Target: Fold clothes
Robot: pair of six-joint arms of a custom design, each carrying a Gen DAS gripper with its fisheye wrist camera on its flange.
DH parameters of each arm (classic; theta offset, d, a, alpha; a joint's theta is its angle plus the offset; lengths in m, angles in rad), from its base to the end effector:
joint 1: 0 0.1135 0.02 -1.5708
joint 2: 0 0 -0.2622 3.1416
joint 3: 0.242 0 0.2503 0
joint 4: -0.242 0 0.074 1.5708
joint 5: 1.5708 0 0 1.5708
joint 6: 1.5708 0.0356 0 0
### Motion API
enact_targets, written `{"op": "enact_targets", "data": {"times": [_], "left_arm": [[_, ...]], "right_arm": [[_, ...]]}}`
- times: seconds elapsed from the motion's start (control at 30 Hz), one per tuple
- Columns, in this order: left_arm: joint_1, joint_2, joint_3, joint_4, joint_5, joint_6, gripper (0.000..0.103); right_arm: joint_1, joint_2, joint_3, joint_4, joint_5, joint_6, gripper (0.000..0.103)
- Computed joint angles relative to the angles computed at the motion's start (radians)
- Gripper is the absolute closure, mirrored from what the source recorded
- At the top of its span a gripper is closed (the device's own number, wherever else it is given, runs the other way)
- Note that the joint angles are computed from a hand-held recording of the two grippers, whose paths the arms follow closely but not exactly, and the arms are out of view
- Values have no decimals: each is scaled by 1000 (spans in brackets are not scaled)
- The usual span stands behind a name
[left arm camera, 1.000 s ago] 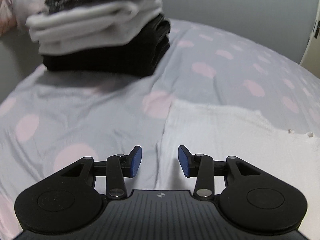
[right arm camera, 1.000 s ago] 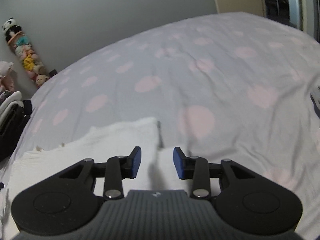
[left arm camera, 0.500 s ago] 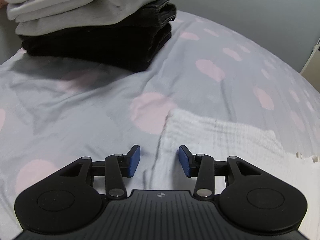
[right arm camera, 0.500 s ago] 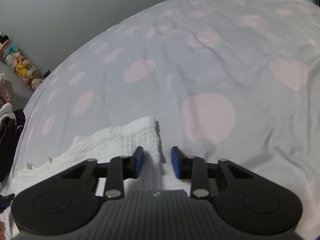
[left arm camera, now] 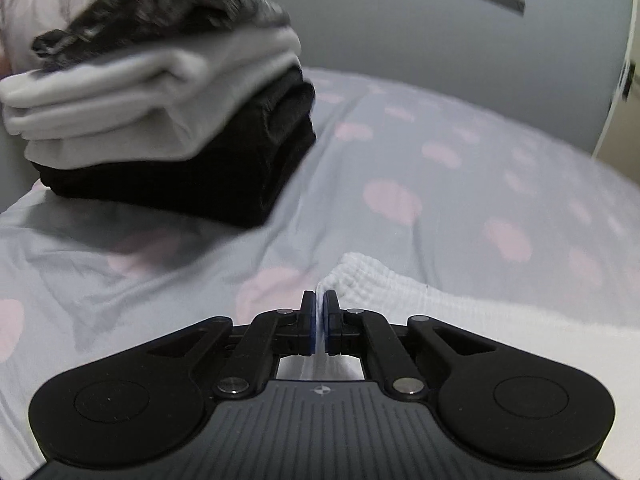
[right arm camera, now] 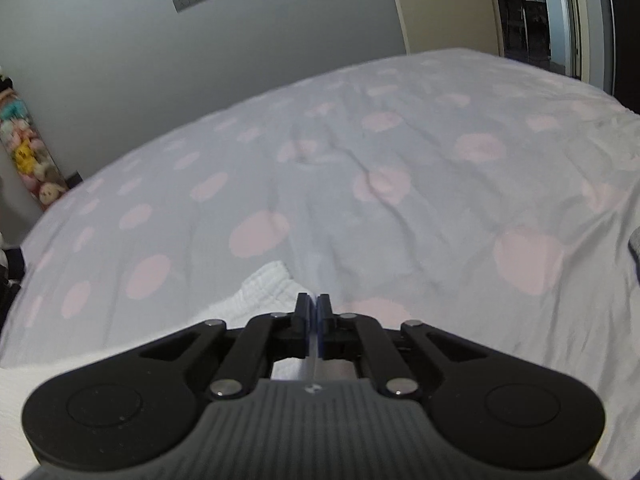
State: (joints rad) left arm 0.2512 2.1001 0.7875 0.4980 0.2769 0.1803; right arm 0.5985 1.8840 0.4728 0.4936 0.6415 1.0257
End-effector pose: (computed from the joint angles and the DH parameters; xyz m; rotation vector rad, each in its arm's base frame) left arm 0.3382 0.0768 0.0414 0.0466 2.3485 -0.1198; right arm 0.2276 0.1294 0.0511 0.7233 2.1419 0.0388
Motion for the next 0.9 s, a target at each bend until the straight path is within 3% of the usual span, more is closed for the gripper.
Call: {"op": "enact_targets", "data": {"times": [0.1,0.17,0.27,0.37,0.5,0.67,0.8,0.9], "left_arm": [[3,5,12,-50,-13,7,93],[25,-27,-21,-52,-6,14,83],[78,-122,-107,-73,21,32,81],[151,-228,-188,-127,61,46,80],[275,-369,-293,-223,125,105,78],[487,-507,-367,-402,219,226,76],[659,-517,-374,-550,278,336,70],[692,-480,-373,-594,265,377,68]], "right_arm": [[-27,55,10,35,-73,20,94],[-21,52,-12,48,-84,57,92],[24,-17,-73,22,-79,142,85],[128,-123,-150,-42,-53,310,79],[413,-247,-154,-331,61,631,73],[801,-224,-32,-749,157,1136,72],[952,-154,31,-878,148,1414,66],[1002,-82,84,-928,106,1524,63]]}}
